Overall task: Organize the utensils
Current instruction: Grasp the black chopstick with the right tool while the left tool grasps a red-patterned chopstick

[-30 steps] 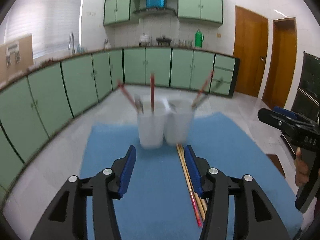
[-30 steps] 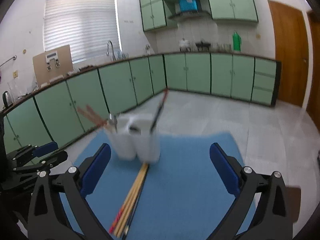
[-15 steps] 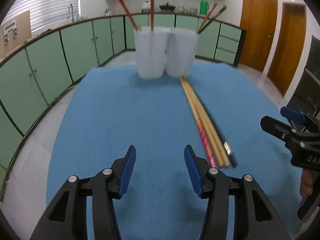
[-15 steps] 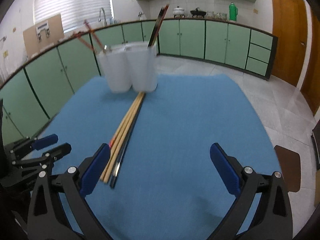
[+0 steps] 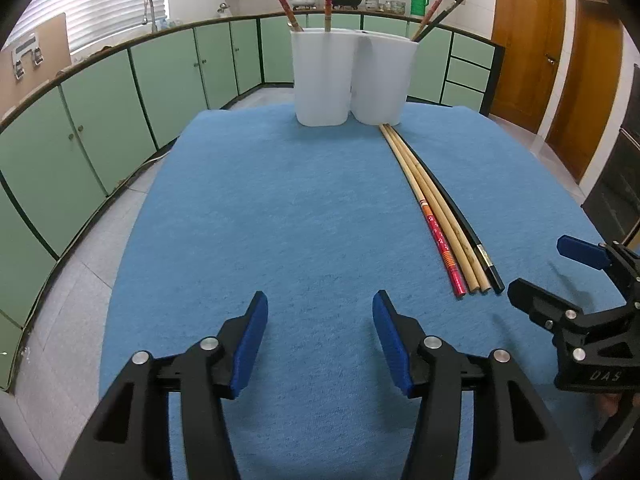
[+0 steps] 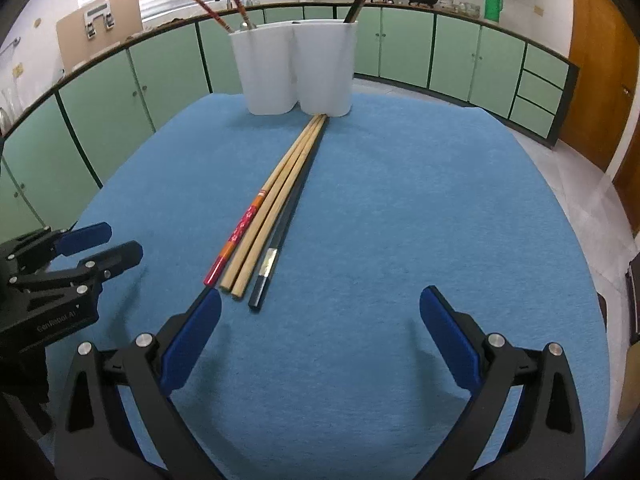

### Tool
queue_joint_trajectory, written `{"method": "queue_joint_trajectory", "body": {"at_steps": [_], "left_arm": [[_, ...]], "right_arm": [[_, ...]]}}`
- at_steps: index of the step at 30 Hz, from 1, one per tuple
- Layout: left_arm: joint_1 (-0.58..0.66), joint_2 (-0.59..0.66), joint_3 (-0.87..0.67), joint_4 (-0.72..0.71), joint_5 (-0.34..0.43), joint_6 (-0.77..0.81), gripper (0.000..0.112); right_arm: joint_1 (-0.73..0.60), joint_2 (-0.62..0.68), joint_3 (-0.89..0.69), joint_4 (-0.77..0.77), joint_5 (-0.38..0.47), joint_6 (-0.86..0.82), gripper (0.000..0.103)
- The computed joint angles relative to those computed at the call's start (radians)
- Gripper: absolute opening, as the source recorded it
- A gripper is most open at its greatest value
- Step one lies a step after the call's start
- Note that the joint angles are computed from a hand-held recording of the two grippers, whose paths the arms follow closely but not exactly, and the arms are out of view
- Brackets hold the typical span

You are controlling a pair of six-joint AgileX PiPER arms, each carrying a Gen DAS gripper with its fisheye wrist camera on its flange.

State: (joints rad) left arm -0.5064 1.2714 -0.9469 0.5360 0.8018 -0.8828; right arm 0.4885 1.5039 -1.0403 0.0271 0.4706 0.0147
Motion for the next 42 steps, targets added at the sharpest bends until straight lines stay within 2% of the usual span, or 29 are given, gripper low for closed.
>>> {"method": "queue_joint_trajectory", "body": {"at_steps": [4, 6, 7, 16, 19, 21, 23, 25, 26, 28, 29, 33, 36, 42], "left_arm": [[0.008, -0.002, 0.005, -0.011, -0.012, 0.006, 0.054], [0.008, -0.001, 0.007, -0.013, -0.017, 0.006, 0.054], [0.01, 0.0, 0.007, -0.015, -0.019, 0.008, 0.054], [0.025, -0.001, 0.013, -0.029, -0.031, 0.017, 0.054], [0.025, 0.002, 0.011, -0.03, -0.032, 0.017, 0.054], [0.025, 0.006, 0.009, -0.032, -0.036, 0.019, 0.054], [0.021, 0.007, 0.008, -0.03, -0.036, 0.018, 0.054], [0.013, 0.008, 0.005, -0.027, -0.034, 0.016, 0.054], [0.01, 0.009, 0.004, -0.026, -0.033, 0.014, 0.054], [0.006, 0.012, 0.0, -0.027, -0.032, 0.014, 0.054], [0.005, 0.014, -0.003, -0.026, -0.033, 0.012, 0.054], [-0.004, 0.028, -0.017, -0.04, -0.037, 0.021, 0.054], [-0.016, 0.039, -0.032, -0.049, -0.035, 0.034, 0.055], [-0.05, 0.077, -0.074, -0.097, -0.051, 0.075, 0.055]], "right_arm": [[0.006, 0.008, -0.003, -0.008, 0.007, -0.006, 0.092], [0.014, 0.023, -0.019, -0.023, 0.032, 0.003, 0.08], [0.016, 0.027, -0.023, -0.029, 0.042, 0.01, 0.078], [0.009, 0.049, -0.052, -0.184, 0.084, 0.17, 0.073], [-0.037, 0.038, -0.046, -0.086, 0.078, 0.082, 0.067], [-0.067, 0.026, -0.034, 0.051, 0.075, -0.031, 0.059], [-0.068, 0.019, -0.023, 0.114, 0.073, -0.079, 0.053], [-0.047, 0.012, -0.008, 0.072, 0.051, -0.046, 0.047], [-0.036, 0.011, -0.004, 0.057, 0.046, -0.038, 0.041], [-0.033, 0.01, -0.003, 0.075, 0.043, -0.058, 0.035], [-0.031, 0.013, -0.007, 0.086, 0.045, -0.067, 0.028], [0.008, 0.032, -0.024, -0.003, 0.044, 0.002, 0.022], [0.009, 0.037, -0.031, 0.016, 0.05, -0.034, 0.007], [-0.041, 0.023, -0.023, 0.073, 0.056, -0.092, 0.006]]}}
